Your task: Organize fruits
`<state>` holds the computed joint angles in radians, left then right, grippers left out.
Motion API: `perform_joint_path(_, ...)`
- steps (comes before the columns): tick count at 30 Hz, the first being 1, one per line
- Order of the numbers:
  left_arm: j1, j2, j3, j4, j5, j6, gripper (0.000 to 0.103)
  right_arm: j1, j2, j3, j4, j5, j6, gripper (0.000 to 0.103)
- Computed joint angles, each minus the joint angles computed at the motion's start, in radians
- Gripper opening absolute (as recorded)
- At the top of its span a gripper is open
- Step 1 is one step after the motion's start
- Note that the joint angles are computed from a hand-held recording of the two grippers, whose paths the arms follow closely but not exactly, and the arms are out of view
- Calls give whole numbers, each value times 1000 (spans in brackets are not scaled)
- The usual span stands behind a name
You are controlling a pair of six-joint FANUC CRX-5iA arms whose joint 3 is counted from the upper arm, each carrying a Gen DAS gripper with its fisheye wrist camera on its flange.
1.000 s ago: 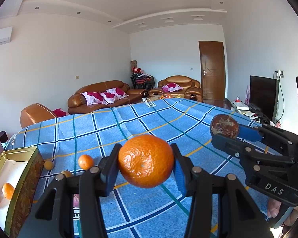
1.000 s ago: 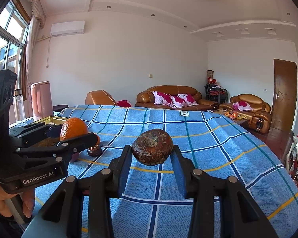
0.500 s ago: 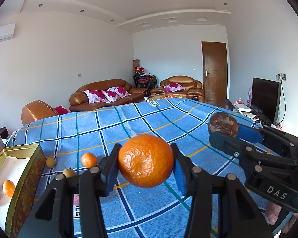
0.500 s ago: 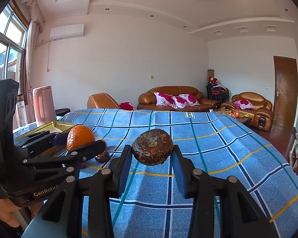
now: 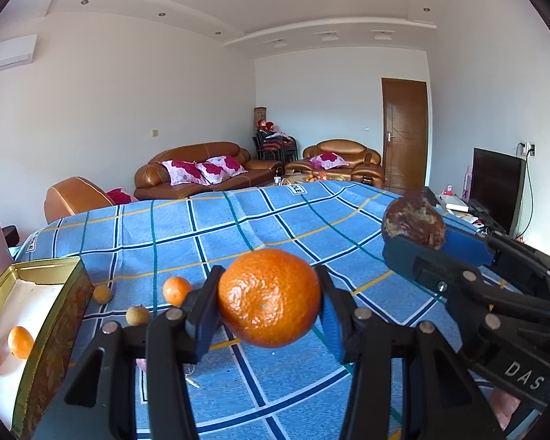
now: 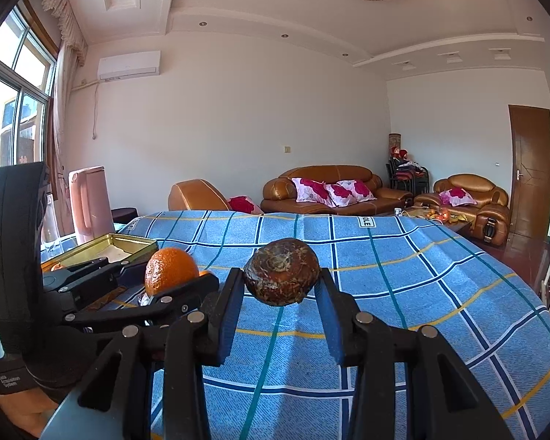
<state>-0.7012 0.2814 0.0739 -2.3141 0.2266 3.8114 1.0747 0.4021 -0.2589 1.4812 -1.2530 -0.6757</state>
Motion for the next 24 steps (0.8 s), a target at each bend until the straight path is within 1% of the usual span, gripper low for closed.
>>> perform_joint_path(11,17,-5,-10,-2,-10,18,50,-9,23,34,8,22,13,42)
perform_joint_path(19,33,-4,-6,-12,0,37,50,-10,26,60,14,48,41,42)
perform_joint_path(24,47,-4,-4,12,3,19,50,-25,34,72,39,56,45,42)
